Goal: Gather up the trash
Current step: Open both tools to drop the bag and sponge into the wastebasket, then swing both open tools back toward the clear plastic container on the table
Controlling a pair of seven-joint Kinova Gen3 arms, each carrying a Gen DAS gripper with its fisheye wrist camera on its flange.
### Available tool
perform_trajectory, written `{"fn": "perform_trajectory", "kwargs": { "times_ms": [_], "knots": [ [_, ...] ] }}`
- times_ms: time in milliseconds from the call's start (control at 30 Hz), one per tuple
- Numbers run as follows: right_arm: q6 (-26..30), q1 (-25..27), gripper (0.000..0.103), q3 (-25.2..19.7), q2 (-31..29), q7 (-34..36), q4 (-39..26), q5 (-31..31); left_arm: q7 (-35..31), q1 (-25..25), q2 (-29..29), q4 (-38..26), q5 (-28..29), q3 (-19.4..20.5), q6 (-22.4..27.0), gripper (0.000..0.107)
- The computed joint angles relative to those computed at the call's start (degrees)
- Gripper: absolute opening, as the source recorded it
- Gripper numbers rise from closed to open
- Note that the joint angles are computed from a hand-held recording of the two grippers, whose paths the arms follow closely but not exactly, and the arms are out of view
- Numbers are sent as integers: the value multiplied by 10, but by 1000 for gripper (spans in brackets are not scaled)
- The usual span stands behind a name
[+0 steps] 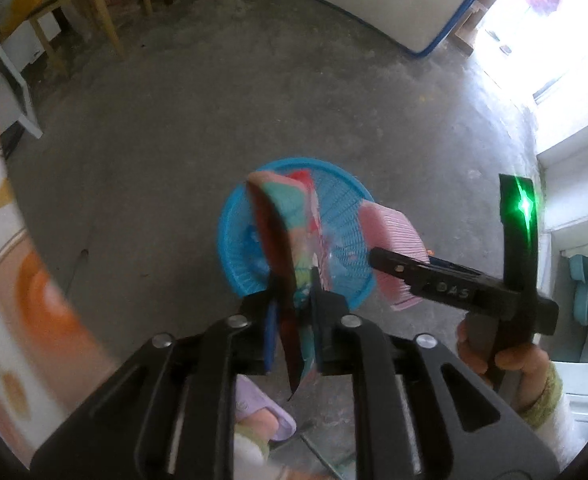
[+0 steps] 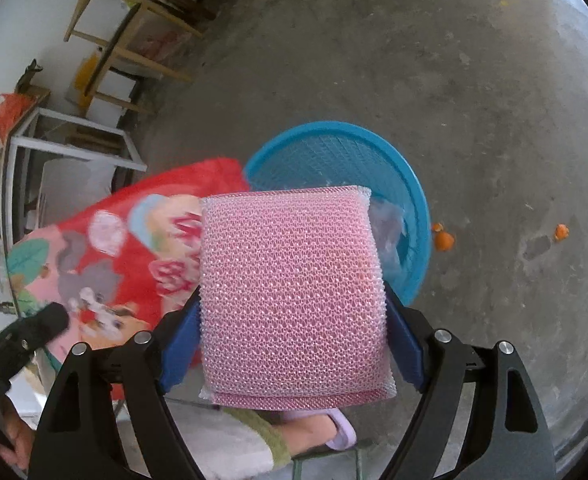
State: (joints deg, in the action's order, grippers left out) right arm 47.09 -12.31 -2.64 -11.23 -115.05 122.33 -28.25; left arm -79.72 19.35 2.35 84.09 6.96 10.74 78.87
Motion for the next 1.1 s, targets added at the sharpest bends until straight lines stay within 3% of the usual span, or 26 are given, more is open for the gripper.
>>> {"fn": "perform_trajectory", "kwargs": {
  "times_ms": [100, 267, 500, 800, 967, 1100],
  "knots": [
    [-46, -1, 84, 9, 31, 36, 16, -13, 26, 13, 12, -4, -22, 7, -11, 39],
    [-69, 13, 84, 13, 82, 89, 34, -46, 24, 1, -23, 12, 1, -3, -22, 43],
    [-80, 25, 84, 3, 43, 68, 66, -32, 16, -14, -99, 2, 1, -4, -19, 55],
    [7, 6, 84, -80, -99, -97, 4, 122, -36, -55, -242, 12, 45, -47, 18, 78],
    [79, -11, 84, -126, -158, -142, -73, 176, -67, -74, -334, 22, 53, -99, 81, 84],
    [111, -35, 85, -156, -172, -149, -135, 186, -79, -98, -402, 17, 36, -156, 148, 87]
  ]
}}
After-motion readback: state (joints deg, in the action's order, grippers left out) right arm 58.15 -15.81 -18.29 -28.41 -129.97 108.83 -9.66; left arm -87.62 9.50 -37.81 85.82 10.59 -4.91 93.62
